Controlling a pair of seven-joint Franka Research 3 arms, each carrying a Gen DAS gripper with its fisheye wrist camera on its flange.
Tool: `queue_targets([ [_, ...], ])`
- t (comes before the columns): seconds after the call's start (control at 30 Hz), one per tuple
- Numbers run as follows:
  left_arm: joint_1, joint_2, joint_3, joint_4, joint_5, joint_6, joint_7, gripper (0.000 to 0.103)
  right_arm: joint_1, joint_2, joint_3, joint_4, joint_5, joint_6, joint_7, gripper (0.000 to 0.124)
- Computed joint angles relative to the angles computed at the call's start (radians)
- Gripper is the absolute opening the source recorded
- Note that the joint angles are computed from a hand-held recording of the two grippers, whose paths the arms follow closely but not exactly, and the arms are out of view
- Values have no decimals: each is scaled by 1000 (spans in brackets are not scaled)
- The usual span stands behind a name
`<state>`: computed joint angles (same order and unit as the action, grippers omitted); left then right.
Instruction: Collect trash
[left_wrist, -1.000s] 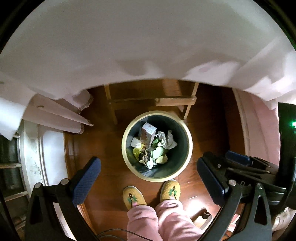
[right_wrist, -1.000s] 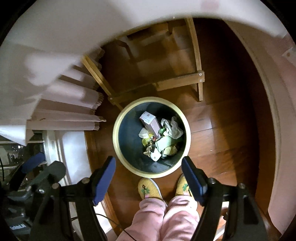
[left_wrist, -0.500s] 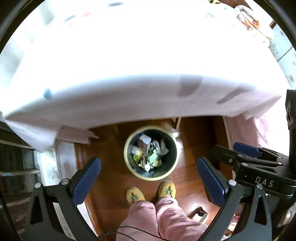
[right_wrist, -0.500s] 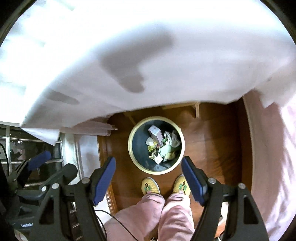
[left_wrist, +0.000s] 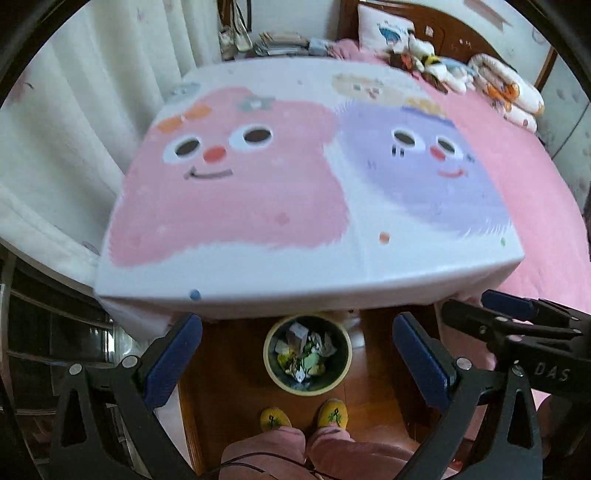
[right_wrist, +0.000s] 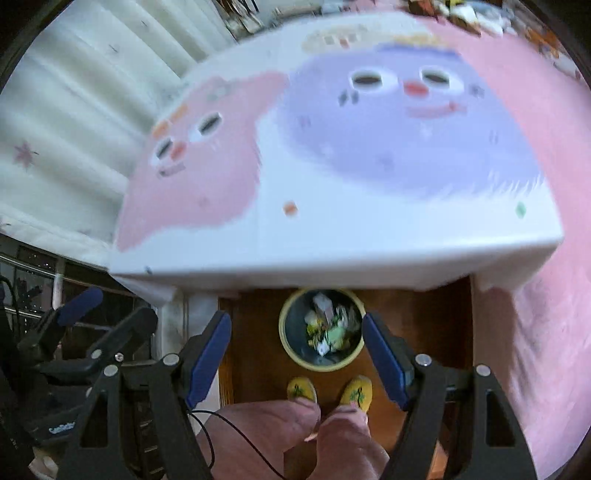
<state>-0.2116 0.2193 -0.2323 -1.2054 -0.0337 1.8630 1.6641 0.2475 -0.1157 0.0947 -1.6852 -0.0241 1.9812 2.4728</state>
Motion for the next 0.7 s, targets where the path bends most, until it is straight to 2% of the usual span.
queue_targets([
  [0.17, -7, 13, 4, 69, 25, 6, -33, 102, 4, 13, 16, 92, -103, -58, 26, 74],
  [0.37, -12, -5, 6, 62, 53, 52, -49, 102, 17, 22, 26, 145, -203, -86, 54, 74],
  [0.7, -8, -31, 7, 28, 60, 92, -45, 102, 33, 33, 26, 182, -257, -94, 73, 74],
])
